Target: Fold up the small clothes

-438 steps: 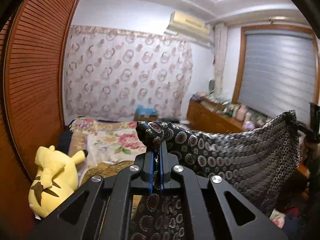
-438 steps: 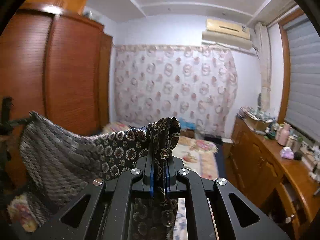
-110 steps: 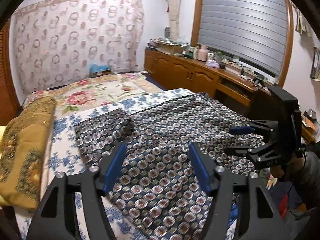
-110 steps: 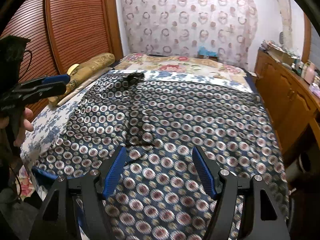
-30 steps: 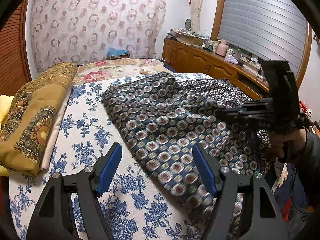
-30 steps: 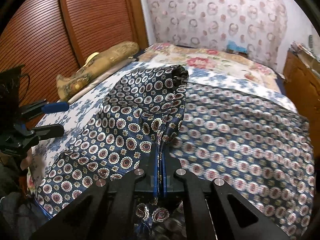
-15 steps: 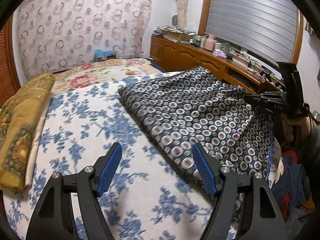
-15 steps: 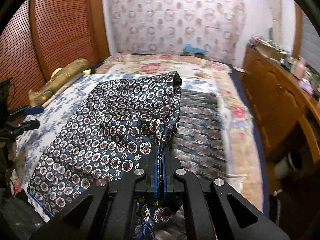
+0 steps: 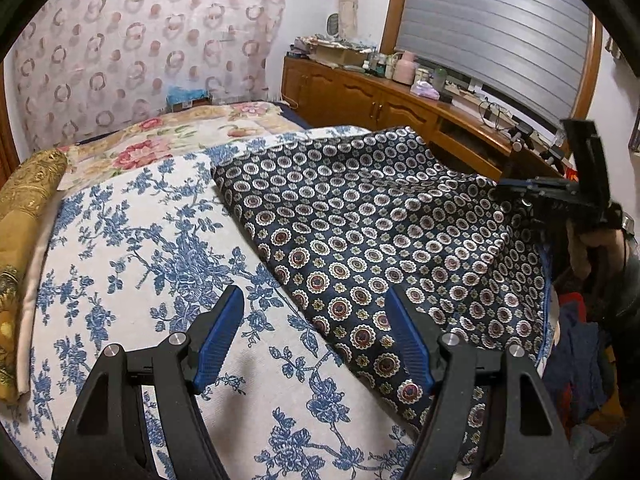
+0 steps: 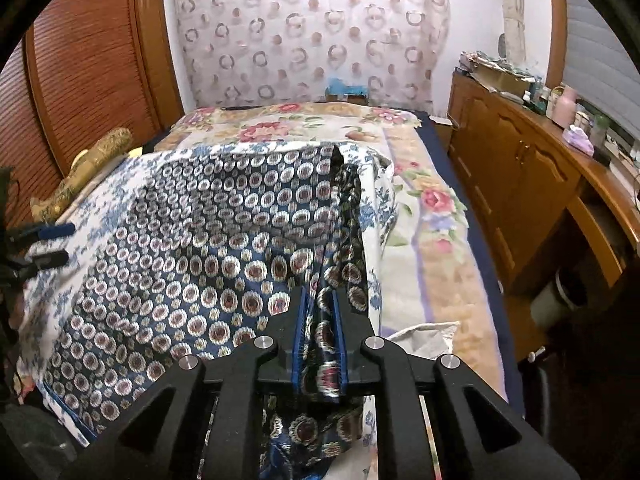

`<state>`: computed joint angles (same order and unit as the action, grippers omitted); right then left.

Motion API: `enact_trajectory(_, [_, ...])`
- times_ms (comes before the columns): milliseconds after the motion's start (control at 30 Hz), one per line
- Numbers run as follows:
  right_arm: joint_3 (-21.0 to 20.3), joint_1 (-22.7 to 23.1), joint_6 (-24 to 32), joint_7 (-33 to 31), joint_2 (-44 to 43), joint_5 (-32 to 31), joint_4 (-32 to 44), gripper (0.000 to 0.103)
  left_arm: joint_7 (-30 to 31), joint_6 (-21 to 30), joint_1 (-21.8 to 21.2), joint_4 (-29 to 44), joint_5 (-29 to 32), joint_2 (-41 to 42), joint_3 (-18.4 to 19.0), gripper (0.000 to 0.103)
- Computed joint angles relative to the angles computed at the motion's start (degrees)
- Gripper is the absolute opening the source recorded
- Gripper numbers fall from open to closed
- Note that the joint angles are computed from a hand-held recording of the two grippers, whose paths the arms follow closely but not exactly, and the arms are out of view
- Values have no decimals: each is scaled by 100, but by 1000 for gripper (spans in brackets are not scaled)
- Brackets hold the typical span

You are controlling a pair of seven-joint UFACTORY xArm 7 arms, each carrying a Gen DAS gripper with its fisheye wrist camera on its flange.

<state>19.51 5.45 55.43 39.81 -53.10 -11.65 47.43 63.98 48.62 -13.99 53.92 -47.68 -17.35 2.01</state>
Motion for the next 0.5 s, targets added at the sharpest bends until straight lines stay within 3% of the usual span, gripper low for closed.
enact_trajectory(133, [-123,-38,-186,-169,102,-61,62,17,-218,-52,16,88,198,168,-111,74])
enact_trajectory(267, [-200,-192,-491,-341,493,-198,206,38,-379,-184,14,119,381,285,-196,74])
enact_trajectory(500, [-449,-423,-1076,-399,1588,-321,635,39,-500,-327,5,92,635,406,-268,74])
